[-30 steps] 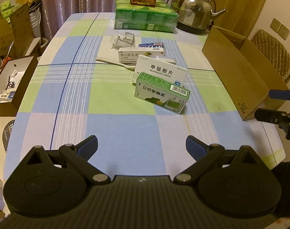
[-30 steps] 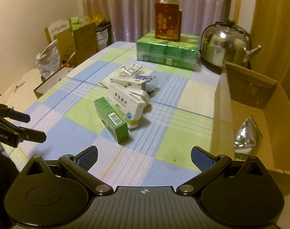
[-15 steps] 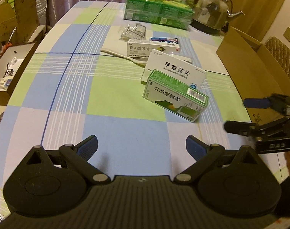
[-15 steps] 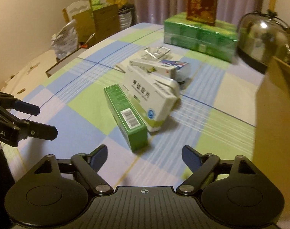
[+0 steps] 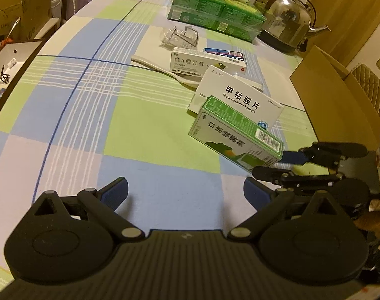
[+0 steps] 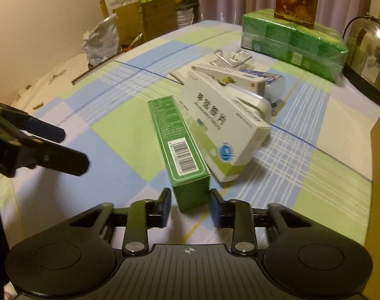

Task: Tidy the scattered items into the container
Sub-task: 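Grasp the green medicine box with the left gripper while the right gripper grasps the white box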

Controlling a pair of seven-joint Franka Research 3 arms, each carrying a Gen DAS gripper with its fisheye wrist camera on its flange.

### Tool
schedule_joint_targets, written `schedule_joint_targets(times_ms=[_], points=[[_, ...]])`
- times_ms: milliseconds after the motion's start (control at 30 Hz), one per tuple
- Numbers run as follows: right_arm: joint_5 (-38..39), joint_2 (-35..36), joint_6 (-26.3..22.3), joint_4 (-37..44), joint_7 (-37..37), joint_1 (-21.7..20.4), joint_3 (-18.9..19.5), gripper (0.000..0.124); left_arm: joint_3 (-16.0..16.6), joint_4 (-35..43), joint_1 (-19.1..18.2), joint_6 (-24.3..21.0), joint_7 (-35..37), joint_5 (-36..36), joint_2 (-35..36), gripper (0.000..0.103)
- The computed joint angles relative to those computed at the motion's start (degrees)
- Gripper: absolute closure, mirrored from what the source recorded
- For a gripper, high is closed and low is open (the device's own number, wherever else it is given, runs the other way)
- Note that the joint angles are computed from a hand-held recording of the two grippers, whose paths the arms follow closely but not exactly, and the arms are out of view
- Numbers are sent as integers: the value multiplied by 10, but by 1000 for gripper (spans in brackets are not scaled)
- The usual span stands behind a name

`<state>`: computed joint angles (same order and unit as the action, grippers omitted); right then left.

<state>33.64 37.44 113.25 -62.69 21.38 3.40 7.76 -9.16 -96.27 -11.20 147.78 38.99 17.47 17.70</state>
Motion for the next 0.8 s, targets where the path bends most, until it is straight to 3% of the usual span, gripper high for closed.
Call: schedule_joint_targets(times_ms=[267,333,400,467,500,733,800], points=[[35,-24,-74,-32,-21,-8,14,97,5,-12,1,12,-17,7,-7,6],[33,-32,-72,-43,-39,-4,10,96,5,-12,0,17,-22,10,-8,6],[29,-40,-58,-54,-52,-1,3,91,5,-6,0,23,-20,13,-2,7],[24,-40,-44,-54,-57,-1,-4,73,5,8,-3,24,-17,18,8,10],[23,-36,-36,-49,-56,-2,-7,71,5,19,-5,21,-14,22,16,11],[18,26,9,45,14,-11,-11,69,5,147,-23,-41,15,14,105,39],[13,64,1,110,50,-11,-5,69,10,194,-31,-83,24,15,133,54]])
